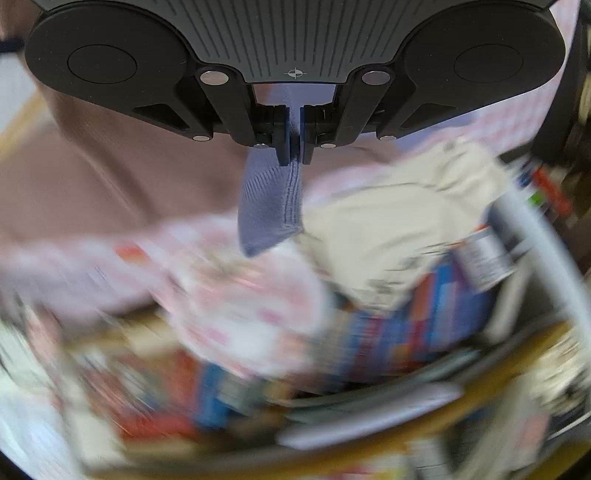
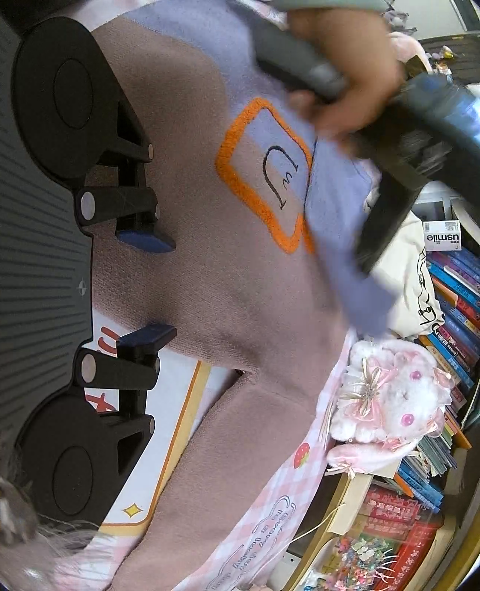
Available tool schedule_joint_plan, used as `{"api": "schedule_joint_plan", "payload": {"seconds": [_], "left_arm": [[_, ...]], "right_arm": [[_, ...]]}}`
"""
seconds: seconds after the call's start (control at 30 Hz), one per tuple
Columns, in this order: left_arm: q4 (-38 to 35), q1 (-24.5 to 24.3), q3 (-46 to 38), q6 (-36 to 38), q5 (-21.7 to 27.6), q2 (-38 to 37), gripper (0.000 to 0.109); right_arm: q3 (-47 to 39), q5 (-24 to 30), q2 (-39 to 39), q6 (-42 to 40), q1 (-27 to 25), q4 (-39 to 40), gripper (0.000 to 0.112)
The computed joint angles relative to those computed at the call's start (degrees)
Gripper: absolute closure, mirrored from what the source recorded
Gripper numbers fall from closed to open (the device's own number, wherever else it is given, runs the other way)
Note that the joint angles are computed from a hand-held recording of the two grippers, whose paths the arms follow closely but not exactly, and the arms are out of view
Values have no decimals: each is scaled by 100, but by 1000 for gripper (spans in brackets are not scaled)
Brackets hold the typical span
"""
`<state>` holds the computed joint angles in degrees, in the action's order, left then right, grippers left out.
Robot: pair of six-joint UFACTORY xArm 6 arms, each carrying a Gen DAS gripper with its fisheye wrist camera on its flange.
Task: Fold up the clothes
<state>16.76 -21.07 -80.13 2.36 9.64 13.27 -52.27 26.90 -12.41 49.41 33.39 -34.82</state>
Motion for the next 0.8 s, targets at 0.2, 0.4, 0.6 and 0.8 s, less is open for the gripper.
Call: {"api": "schedule_joint_plan", "payload": {"seconds": [0.2, 0.4, 0.6, 0.8], "left_arm": [[1168, 1017, -315, -1448, 386, -216, 103], [2609, 1789, -855, -2312, 930, -96, 103], [3236, 2190, -1360, -2800, 1292, 153, 103], [3537, 2446, -1547, -3238, 1461, 249, 103]], "right_arm": [[-3, 14, 6, 35, 16, -37, 67], [-56, 90, 32, 39, 33, -49, 66], [-153, 225, 99, 195, 77, -94, 65], [-290, 443, 177, 413, 151, -174, 63]]}}
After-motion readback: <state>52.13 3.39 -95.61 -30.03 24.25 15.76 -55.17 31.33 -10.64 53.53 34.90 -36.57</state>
